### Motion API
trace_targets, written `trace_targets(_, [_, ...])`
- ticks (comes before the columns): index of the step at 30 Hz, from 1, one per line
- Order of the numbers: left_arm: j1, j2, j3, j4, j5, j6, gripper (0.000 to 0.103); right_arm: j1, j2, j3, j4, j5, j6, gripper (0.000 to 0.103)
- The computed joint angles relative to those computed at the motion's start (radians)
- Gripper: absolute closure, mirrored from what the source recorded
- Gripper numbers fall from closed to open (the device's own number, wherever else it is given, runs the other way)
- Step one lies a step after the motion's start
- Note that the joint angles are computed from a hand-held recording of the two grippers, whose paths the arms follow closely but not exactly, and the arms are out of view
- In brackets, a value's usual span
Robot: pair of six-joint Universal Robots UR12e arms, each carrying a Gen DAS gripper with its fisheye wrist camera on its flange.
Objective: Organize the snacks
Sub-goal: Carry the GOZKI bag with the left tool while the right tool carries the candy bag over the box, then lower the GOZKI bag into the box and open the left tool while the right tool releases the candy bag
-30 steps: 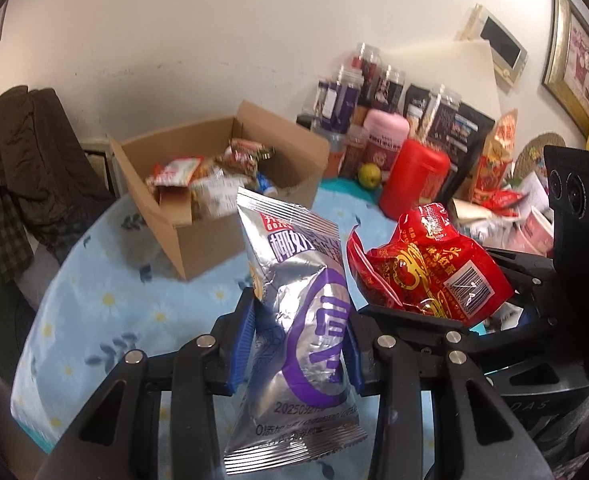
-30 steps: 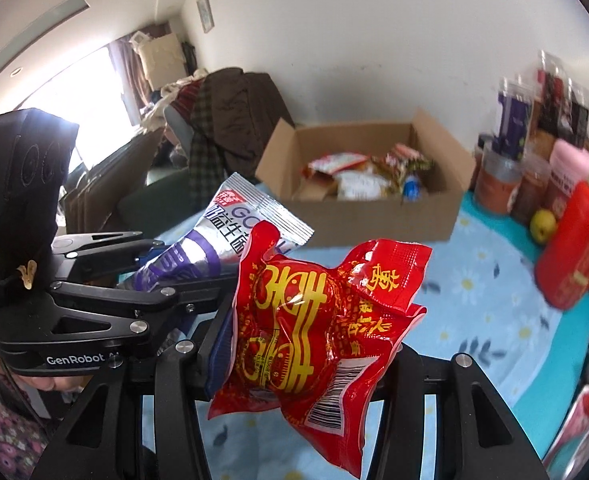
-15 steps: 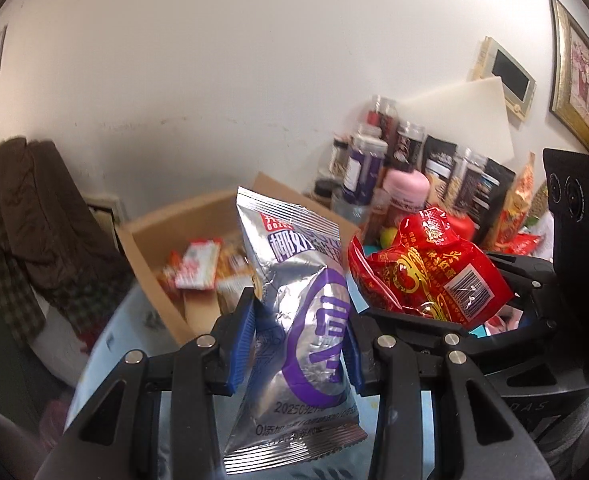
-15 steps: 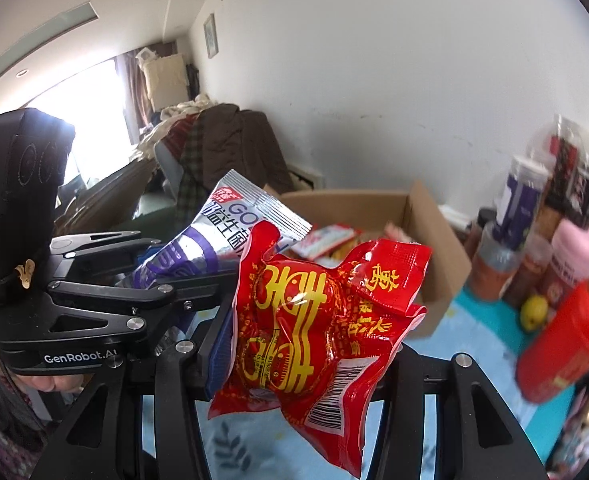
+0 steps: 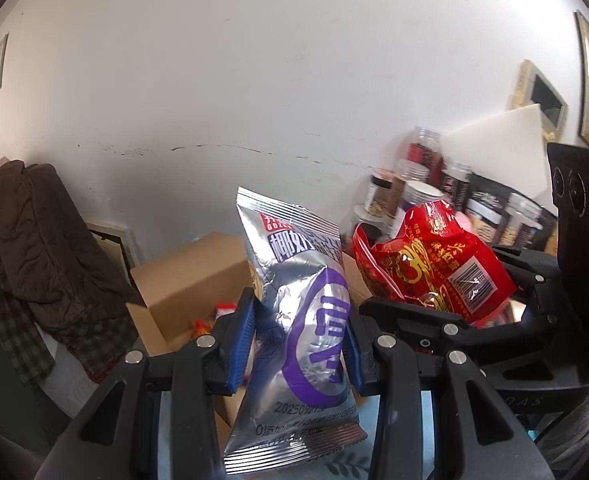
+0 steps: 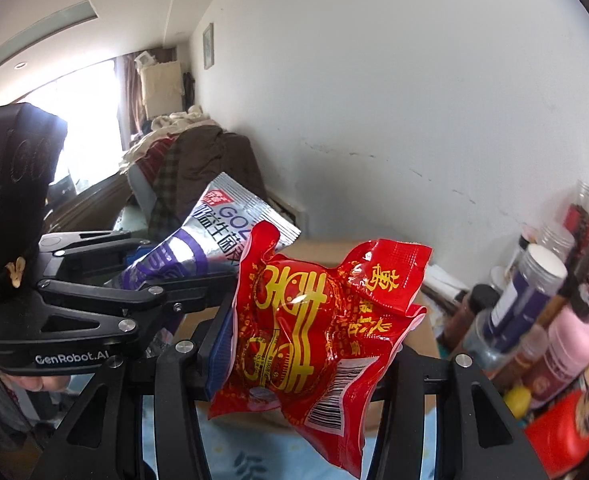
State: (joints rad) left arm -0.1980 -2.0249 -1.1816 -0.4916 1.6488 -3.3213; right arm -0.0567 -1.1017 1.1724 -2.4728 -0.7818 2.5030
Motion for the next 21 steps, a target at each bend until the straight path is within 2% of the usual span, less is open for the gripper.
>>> trace_targets(5, [0.017,-0.047,0.067,-0.067,0.001,-0.005,0.064,0.022,0.064,-0.101,0.077,-0.045,-0.010,0.054])
trace_targets(13, [0.036,-0.123,0.168,-0.198,0.021,-0.022,0.064,0.050,0.139,-0.208,0.181,-0.104,-0.042,0.054])
trace_targets(21, [0.043,-0.172,0.236,-0.321,0.050,-0.024,0.064,0.079,0.194,-0.285,0.261,-0.186,-0.066,0.054])
